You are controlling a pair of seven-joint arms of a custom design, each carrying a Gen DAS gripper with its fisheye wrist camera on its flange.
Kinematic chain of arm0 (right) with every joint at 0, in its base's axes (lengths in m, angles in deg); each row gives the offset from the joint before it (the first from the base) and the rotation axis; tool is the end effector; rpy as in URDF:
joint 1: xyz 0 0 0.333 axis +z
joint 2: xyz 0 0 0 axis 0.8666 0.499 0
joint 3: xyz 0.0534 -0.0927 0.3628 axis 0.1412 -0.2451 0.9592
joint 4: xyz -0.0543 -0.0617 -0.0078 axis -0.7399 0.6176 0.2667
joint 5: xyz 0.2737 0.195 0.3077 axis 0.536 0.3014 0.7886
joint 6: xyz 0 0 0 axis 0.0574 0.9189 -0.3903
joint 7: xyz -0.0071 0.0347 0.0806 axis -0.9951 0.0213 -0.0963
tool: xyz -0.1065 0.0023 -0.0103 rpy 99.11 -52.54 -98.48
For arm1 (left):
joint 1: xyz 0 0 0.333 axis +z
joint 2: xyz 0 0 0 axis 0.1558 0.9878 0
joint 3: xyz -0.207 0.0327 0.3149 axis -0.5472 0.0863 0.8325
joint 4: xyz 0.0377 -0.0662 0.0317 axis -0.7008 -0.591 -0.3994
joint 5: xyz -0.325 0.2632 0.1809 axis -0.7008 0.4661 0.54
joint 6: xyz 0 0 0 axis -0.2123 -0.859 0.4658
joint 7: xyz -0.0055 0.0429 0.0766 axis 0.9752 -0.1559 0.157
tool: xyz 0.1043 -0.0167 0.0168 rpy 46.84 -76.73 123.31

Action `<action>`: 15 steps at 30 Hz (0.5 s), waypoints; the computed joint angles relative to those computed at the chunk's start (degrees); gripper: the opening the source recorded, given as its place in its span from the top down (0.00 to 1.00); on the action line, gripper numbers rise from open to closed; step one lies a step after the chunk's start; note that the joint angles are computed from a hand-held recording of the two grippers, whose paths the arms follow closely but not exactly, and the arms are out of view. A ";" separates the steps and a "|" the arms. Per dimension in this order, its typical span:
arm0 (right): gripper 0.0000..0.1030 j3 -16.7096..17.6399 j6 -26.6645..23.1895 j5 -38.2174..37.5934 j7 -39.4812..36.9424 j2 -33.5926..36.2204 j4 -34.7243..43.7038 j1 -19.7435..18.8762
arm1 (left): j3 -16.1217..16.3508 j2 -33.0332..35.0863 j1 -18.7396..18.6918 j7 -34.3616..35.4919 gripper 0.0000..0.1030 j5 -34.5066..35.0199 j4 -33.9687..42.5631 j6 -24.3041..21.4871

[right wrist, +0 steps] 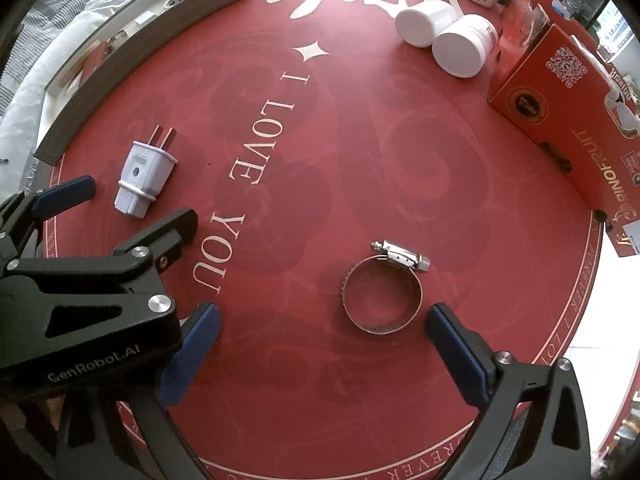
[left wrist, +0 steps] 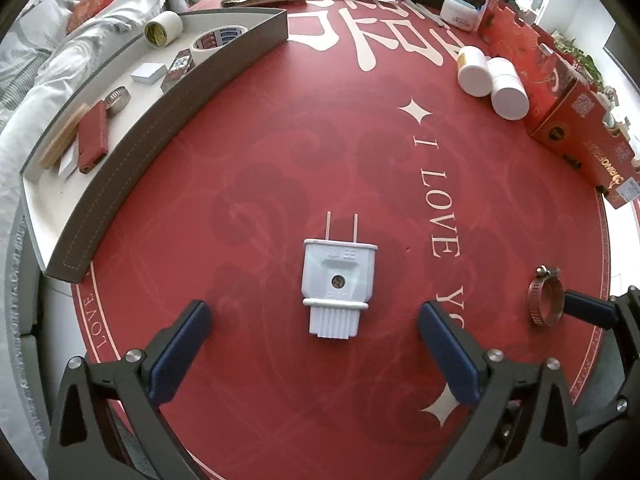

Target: Organize rigid objects

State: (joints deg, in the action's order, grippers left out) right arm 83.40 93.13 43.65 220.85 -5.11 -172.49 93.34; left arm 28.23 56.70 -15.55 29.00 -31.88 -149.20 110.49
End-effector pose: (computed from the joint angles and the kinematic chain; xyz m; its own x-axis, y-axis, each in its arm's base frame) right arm 0.4007 0.4237 0.2788 -0.1303 -0.9911 0.0271 -0.9756 0.1233 -0.1814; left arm 0.4853 -0.4610 0.2712 -0.4074 -0.9129 0.0261 -0.8668 0.3776 -0.3256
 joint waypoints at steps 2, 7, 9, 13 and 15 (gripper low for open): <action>0.00 -0.01 0.01 0.04 -0.03 0.04 0.02 0.00 | 0.31 -0.21 -0.27 -0.60 0.00 0.53 -0.36 0.49; 0.00 -0.14 0.27 0.01 -0.30 -0.19 -0.34 -0.19 | 1.98 -0.98 -2.20 -4.73 0.00 3.93 -1.93 2.61; 0.00 -0.16 0.35 -0.11 -0.19 -0.10 -0.33 -0.17 | 2.18 -1.27 -2.34 -5.73 0.00 5.02 -2.31 3.10; 0.00 -0.13 0.35 -0.08 -0.24 -0.18 -0.40 -0.21 | 1.68 -1.34 -1.85 -5.88 0.00 5.30 -2.38 2.99; 0.00 -0.14 0.39 -0.13 -0.17 -0.15 -0.40 -0.19 | 1.58 -1.33 -1.75 -5.96 0.00 5.41 -2.37 2.98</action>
